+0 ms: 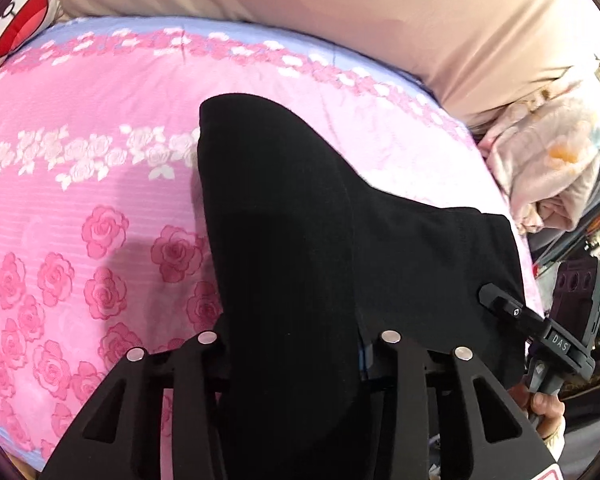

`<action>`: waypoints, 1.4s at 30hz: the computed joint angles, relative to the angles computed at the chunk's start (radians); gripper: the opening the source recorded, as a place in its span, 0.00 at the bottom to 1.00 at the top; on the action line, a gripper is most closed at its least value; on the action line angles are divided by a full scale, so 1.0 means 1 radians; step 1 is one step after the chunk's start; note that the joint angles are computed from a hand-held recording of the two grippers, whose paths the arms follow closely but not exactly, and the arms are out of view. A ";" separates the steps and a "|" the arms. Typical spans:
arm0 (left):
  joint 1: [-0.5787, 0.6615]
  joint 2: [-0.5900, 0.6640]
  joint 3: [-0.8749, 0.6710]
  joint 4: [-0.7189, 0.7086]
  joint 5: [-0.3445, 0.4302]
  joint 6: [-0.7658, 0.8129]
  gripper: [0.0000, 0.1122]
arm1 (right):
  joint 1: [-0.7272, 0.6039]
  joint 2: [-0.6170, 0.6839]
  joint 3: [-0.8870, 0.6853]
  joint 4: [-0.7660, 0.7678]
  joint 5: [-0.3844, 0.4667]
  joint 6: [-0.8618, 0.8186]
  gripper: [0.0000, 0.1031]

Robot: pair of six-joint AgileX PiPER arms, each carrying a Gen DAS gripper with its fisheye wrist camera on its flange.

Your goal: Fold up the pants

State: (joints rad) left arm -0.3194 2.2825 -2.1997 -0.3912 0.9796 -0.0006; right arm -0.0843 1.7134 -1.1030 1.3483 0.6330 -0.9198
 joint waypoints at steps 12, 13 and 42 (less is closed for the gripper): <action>0.004 -0.009 0.005 0.010 0.050 -0.024 0.33 | -0.050 0.019 0.057 0.055 0.089 -0.002 0.53; 0.007 0.004 -0.008 0.016 0.059 -0.033 0.36 | -0.053 0.040 0.046 0.044 0.094 0.007 0.64; -0.007 -0.100 0.063 -0.008 -0.023 0.063 0.28 | -0.018 -0.097 0.023 0.056 0.109 -0.015 0.31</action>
